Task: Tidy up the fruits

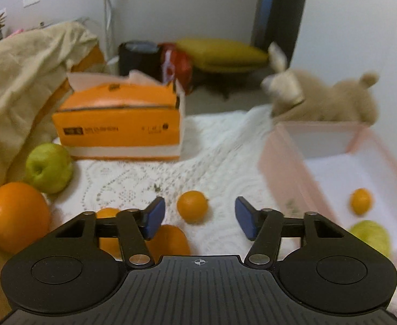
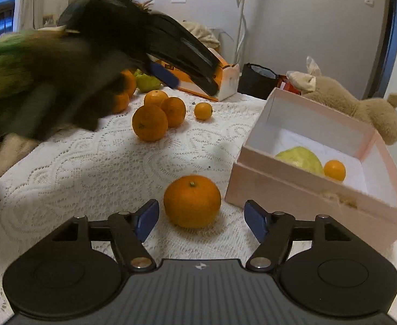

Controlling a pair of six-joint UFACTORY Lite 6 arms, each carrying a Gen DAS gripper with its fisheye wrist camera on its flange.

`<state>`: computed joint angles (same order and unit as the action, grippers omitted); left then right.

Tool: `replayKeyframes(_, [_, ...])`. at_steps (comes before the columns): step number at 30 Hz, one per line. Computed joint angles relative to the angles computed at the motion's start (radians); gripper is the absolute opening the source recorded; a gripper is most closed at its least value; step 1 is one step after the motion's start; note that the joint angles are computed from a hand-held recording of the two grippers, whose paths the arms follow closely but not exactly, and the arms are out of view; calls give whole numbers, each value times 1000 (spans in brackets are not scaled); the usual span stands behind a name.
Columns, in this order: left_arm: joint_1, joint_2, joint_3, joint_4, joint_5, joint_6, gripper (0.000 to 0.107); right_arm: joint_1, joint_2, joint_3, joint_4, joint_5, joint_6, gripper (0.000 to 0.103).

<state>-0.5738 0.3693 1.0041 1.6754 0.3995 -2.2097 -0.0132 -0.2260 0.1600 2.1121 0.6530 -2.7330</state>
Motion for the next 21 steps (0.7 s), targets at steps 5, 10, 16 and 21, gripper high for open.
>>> replayKeyframes(5, [13, 110, 77, -39, 29, 46, 51, -91, 134, 72, -95, 58, 104, 72])
replayKeyframes(10, [18, 92, 40, 114, 46, -118, 34, -148, 163, 83, -165, 98, 153, 78])
replayKeyframes(16, [-102, -213, -231, 271, 132, -322, 34, -166, 163, 83, -187, 105, 176, 82])
replayKeyframes(21, [-334, -534, -495, 111, 219, -290, 34, -151, 162, 87, -184, 90, 182, 85])
